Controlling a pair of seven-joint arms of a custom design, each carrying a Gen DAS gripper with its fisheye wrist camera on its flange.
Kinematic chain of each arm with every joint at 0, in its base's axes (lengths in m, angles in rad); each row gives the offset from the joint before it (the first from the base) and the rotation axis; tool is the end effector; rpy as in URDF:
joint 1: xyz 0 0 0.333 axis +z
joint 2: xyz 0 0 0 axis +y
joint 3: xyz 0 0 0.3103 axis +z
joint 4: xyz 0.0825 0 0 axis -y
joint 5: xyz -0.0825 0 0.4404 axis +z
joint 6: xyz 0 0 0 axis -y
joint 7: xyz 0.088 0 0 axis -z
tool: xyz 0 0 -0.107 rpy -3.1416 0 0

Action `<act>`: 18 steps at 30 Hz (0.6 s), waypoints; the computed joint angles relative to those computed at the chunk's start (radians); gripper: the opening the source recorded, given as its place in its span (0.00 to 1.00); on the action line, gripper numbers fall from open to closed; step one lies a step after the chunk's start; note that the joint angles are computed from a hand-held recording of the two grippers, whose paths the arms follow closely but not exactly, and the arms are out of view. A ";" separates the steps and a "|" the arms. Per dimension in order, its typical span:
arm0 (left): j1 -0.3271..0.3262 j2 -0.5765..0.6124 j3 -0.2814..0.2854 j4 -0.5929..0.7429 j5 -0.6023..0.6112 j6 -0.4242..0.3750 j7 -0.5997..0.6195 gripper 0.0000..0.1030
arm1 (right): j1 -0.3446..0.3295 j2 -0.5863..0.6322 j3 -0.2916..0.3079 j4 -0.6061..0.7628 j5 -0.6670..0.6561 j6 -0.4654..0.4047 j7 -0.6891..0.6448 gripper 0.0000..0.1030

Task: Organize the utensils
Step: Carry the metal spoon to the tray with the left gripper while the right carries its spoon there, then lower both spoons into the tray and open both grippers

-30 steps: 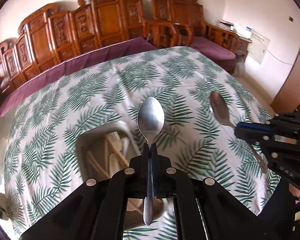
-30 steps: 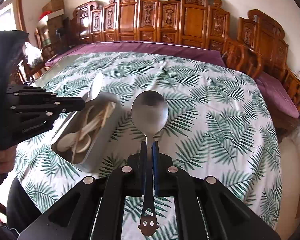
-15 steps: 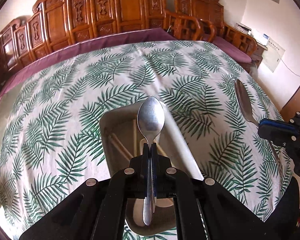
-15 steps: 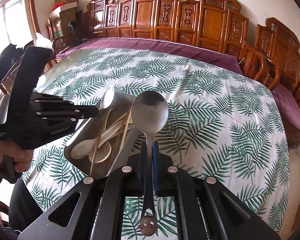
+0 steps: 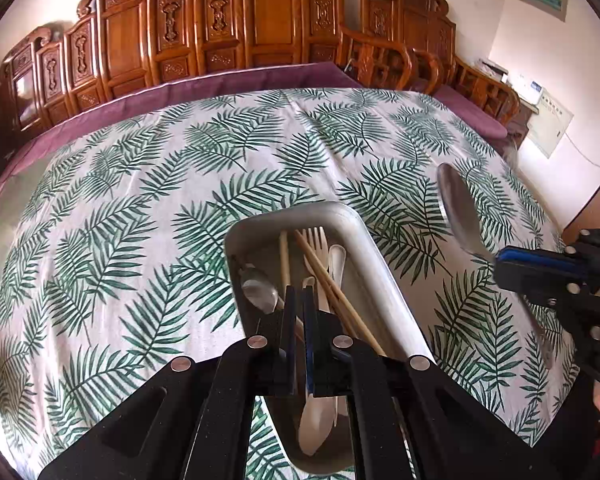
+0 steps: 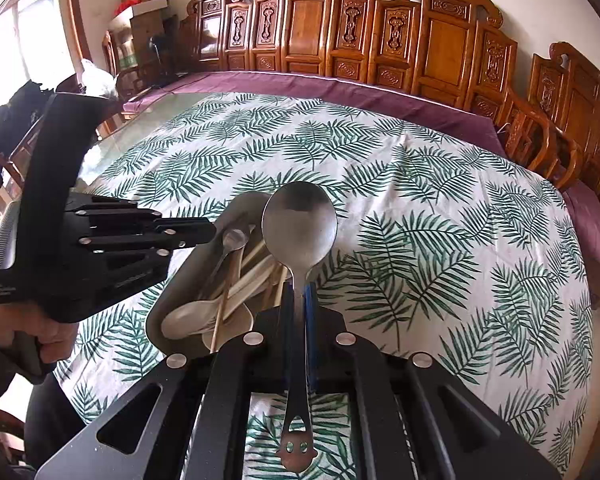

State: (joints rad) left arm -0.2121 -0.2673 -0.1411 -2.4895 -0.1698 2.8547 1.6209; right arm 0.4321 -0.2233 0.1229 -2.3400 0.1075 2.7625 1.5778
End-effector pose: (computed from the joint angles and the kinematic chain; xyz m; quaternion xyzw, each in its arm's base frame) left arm 0.5020 -0.1758 0.4167 -0.5779 0.7543 -0.2673 0.1597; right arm 0.4822 0.2958 0.4622 -0.8076 0.4970 -0.1344 0.2875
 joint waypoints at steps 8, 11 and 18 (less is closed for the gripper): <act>0.000 -0.093 0.026 -0.070 -0.014 0.021 0.006 0.02 | 0.018 0.061 0.008 0.046 0.031 0.003 -0.014 0.07; 0.005 -0.126 0.031 -0.094 -0.009 0.026 0.001 0.03 | 0.024 0.090 0.013 0.071 0.041 0.001 -0.021 0.07; 0.006 -0.189 0.048 -0.139 -0.006 0.032 -0.013 0.03 | 0.027 0.183 0.022 0.149 0.069 -0.018 -0.031 0.07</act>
